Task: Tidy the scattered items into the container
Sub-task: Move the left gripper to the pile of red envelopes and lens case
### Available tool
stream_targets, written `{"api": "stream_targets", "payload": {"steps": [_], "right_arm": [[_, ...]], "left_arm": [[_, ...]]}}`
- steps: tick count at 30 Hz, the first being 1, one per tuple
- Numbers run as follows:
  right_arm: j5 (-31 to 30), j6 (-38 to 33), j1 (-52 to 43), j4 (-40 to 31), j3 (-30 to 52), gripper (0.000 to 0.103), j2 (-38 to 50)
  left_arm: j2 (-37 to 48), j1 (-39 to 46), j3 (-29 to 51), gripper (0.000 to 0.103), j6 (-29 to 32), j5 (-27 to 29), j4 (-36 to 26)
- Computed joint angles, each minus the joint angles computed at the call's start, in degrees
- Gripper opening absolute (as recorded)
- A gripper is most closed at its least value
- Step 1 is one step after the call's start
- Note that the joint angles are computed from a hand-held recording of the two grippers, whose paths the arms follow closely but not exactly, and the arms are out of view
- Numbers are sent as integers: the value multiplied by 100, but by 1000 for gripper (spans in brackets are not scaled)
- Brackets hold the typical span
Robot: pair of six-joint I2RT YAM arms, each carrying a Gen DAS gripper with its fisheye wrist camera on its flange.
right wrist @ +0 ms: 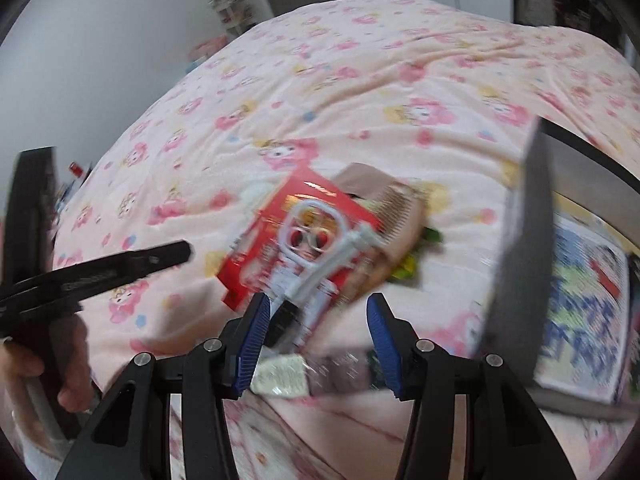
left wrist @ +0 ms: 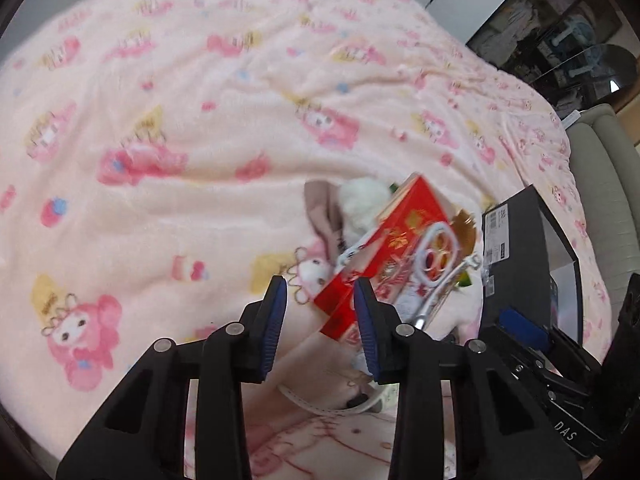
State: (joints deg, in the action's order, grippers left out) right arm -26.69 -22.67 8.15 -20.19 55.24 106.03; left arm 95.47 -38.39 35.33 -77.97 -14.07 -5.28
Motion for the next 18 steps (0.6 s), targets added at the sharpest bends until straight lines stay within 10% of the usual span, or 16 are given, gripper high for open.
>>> {"api": "stream_targets", "payload": {"steps": [18], "right_arm": [[710, 886, 807, 765, 431, 46, 1067]], "left_arm": [[984, 884, -76, 34, 1404, 1363, 1696]]}}
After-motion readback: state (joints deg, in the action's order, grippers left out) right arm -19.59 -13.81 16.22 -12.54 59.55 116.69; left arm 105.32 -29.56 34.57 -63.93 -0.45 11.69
